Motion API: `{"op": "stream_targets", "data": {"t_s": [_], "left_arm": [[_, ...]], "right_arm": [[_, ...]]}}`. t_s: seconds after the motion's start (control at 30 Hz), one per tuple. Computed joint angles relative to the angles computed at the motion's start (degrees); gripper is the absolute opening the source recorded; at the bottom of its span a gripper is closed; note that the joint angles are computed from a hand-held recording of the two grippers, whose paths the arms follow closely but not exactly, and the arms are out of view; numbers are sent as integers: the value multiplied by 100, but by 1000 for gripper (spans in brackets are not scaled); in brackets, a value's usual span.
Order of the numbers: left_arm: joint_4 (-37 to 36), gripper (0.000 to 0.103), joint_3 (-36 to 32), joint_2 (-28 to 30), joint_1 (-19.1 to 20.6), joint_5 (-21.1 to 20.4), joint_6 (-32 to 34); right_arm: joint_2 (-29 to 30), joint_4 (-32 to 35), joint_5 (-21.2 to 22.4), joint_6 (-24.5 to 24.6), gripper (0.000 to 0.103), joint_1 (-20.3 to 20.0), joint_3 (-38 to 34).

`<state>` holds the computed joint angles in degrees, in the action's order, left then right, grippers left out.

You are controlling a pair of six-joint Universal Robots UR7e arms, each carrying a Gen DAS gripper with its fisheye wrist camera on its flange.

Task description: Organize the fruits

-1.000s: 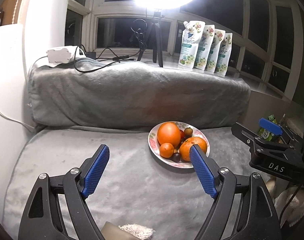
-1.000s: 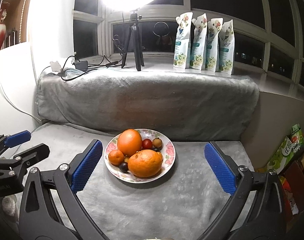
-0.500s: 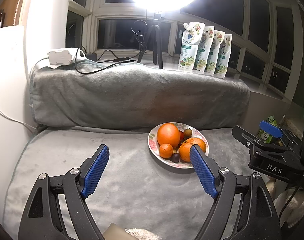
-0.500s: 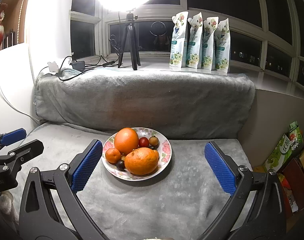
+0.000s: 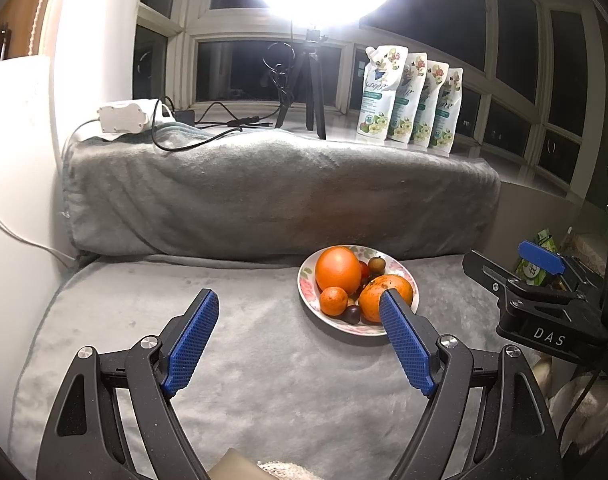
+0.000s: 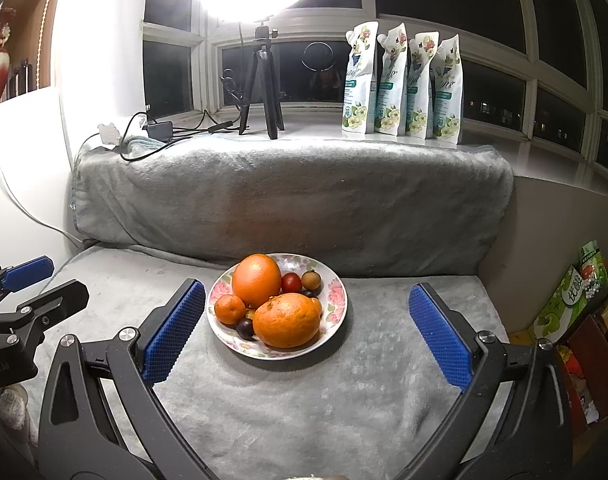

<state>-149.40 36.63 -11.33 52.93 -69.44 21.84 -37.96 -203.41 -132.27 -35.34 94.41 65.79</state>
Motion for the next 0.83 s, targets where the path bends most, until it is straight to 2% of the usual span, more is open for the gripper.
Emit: {"op": "stream_targets", "data": {"t_s": [0.83], "left_arm": [[-143, 83, 154, -100, -4, -9, 74]], "right_arm": [[16, -3, -36, 7, 103, 25, 26]]}}
